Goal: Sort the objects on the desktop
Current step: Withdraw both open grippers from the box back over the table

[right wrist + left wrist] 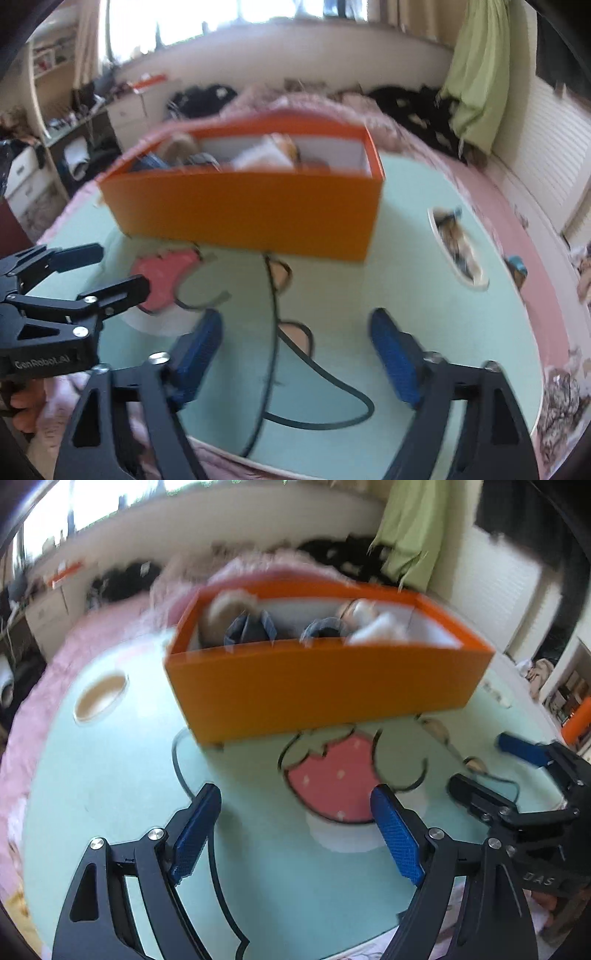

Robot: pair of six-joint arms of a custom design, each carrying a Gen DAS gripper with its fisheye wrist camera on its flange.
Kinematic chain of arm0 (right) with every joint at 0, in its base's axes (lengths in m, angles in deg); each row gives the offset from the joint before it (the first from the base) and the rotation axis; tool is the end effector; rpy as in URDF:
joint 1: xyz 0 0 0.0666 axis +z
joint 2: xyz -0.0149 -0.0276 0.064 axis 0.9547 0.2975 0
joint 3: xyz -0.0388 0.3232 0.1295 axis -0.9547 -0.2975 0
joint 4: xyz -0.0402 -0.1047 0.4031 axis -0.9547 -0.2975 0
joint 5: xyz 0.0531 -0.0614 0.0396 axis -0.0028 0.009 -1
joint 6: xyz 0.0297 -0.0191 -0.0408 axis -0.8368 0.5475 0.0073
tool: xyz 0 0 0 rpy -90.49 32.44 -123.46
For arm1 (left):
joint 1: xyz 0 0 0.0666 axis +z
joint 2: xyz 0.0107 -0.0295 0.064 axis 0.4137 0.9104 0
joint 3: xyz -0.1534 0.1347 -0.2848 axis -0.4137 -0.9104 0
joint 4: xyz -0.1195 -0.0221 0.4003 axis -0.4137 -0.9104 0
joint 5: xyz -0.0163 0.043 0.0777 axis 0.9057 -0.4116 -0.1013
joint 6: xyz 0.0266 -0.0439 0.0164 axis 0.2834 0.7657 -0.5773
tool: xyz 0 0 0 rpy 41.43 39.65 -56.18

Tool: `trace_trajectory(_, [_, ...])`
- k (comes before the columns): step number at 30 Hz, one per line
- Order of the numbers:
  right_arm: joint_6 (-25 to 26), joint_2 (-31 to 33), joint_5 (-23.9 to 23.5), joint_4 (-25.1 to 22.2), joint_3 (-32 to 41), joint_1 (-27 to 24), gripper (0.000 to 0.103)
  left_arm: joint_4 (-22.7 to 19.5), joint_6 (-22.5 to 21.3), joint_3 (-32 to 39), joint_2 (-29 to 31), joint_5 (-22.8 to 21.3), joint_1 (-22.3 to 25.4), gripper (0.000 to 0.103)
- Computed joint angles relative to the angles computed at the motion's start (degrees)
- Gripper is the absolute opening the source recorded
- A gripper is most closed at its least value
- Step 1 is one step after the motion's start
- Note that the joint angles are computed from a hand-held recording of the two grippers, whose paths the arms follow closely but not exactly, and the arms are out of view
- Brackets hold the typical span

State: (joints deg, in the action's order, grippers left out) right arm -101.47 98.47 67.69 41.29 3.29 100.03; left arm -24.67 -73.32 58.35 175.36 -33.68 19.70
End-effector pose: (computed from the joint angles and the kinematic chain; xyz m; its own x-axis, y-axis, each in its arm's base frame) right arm 0.5869 0.2840 0.2182 -0.6342 0.3559 -0.6863 0.3817 0.9162 0.1224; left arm 0.6497 -0.0670 0.2468 -0.6047 0.5055 -0.6155 0.6422 0.7665 -0.0015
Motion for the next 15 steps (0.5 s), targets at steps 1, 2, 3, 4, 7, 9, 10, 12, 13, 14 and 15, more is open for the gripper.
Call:
trace_trajectory(1, [-0.40, -0.18, 0.03, 0.35, -0.55, -0.01, 0.103, 0.13, 0.33, -0.18, -0.10, -0.74, -0.01, 0.084])
trace_trajectory(2, [-0.07, -0.43, 0.65, 1.06, -1.20, 0.11, 0.103, 0.12, 0.25, -0.17, -0.06, -1.09, -0.05, 0.088])
trace_trajectory(3, [0.09, -0.63, 0.82, 1.79, -1.80, 0.19, 0.103, -0.47, 0.00, 0.23, 0.24, -1.37, -0.14, 0.101])
trace_trajectory(4, [0.15, -0.71, 0.97, 2.14, -2.05, 0.27, 0.103, -1.18, -0.22, 0.78, 0.70, -1.79, -0.27, 0.103])
trace_trajectory(7, [0.29, -0.83, 1.04, 2.94, -2.81, 0.25, 0.103, -1.21, -0.22, 0.72, 0.72, -1.77, -0.31, 0.103])
trace_trajectory(9, [0.29, -0.88, 1.13, 3.02, -2.91, 0.30, 0.103, -0.89, -0.36, 0.34, 0.69, -1.58, -0.26, 0.103])
trace_trajectory(10, [0.35, -0.84, 1.12, 3.00, -2.86, 0.26, 0.103, -0.78, -0.41, 0.26, 0.73, -1.46, -0.27, 0.103])
trace_trajectory(12, [0.31, -0.86, 1.11, 3.03, -2.94, 0.31, 0.103, -0.81, -0.61, 0.22, 0.78, -1.28, -0.21, 0.103])
trace_trajectory(13, [0.31, -0.86, 1.11, 3.03, -2.94, 0.31, 0.103, -0.83, -0.65, 0.13, 0.78, -1.37, -0.26, 0.103])
trace_trajectory(14, [0.31, -0.86, 1.11, 3.03, -2.94, 0.31, 0.103, -1.00, -0.66, 0.38, 0.89, -1.39, -0.29, 0.103])
trace_trajectory(15, [0.35, -0.86, 1.11, 3.05, -2.93, 0.29, 0.103, -1.01, -0.65, 0.45, 0.88, -1.29, -0.26, 0.103])
